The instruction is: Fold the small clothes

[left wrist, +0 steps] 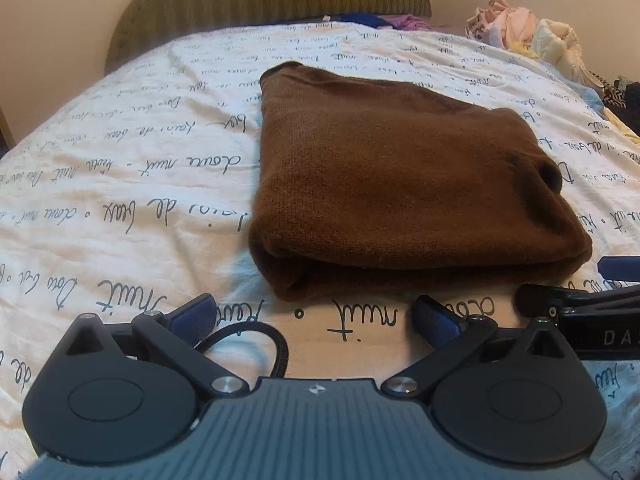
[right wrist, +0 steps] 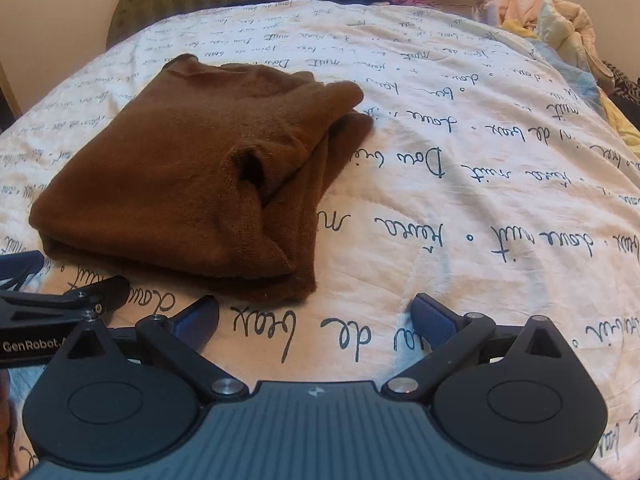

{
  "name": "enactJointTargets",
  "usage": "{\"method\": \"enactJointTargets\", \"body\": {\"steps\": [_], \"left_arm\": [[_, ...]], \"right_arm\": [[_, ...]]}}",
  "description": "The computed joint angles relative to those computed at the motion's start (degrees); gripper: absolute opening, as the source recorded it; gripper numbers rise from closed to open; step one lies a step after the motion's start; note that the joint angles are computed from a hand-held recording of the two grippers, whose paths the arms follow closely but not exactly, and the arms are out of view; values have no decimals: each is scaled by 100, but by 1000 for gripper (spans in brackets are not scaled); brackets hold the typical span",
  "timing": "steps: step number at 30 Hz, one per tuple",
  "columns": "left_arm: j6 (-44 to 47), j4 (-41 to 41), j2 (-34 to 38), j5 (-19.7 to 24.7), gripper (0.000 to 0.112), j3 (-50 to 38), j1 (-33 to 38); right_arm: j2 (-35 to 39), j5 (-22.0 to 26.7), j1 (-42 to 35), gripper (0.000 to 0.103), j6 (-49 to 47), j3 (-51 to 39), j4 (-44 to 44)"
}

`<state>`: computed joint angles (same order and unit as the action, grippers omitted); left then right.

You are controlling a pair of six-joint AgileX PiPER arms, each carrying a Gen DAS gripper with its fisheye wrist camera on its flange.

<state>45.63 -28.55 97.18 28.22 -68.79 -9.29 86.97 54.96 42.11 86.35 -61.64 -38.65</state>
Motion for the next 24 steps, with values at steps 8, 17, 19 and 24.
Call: {"method": "enactJointTargets", "body": {"steps": [8, 17, 19, 24], "left_arm": [[721, -655, -63, -122, 103, 189, 108], [1411, -1336, -98, -249, 103, 392, 196], [1566, -1512, -123, -269, 103, 453, 224], [1627, -1643, -203, -456, 103, 602, 188]], "right_arm": [[22, 80, 530, 103, 1148, 437, -1044], [27, 44, 726, 103, 1815, 750, -1599], [17, 52, 784, 103, 1988, 828, -1736], [41, 122, 834, 103, 2111, 832, -1817]]}}
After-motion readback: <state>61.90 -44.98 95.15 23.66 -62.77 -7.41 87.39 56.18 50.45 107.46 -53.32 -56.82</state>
